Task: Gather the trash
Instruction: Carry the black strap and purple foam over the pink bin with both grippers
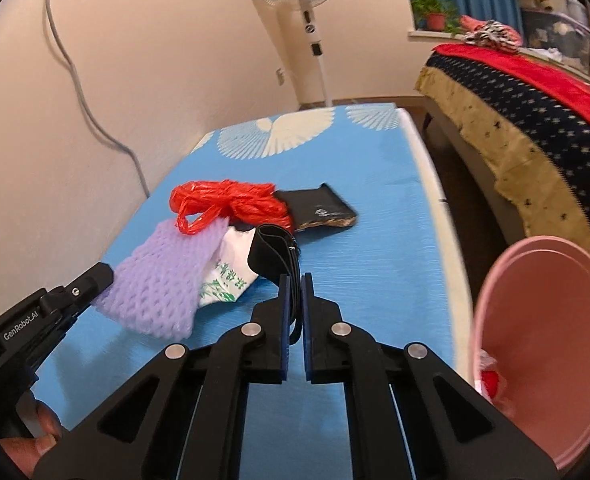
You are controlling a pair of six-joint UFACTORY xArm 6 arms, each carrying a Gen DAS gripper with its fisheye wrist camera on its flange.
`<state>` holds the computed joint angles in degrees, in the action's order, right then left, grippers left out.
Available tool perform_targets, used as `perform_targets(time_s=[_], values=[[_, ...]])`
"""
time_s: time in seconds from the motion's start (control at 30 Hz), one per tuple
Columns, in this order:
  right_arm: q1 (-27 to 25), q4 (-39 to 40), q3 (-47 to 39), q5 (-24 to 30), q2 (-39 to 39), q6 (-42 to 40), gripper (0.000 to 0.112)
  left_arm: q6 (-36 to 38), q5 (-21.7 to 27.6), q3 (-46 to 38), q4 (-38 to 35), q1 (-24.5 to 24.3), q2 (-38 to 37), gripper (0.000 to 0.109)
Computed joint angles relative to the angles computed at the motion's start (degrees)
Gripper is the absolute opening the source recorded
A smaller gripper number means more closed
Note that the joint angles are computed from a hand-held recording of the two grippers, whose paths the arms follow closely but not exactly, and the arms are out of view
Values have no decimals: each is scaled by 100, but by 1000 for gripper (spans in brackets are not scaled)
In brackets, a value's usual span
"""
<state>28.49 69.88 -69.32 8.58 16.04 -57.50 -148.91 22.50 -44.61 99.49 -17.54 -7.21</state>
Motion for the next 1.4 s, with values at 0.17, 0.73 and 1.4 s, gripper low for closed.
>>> perform_targets(time_s=[0.17, 0.73, 1.4], values=[[-84, 276, 406, -148, -498, -258, 6, 660, 358, 77, -266, -340, -268, 8], [-327, 1150, 1208, -530, -1513, -1096, 6, 1759, 748, 136, -550, -1064, -618, 8], [-404, 1326, 1240, -997, -1523, -1155, 6, 2028, 663, -318, -451, -1246, -139, 8]])
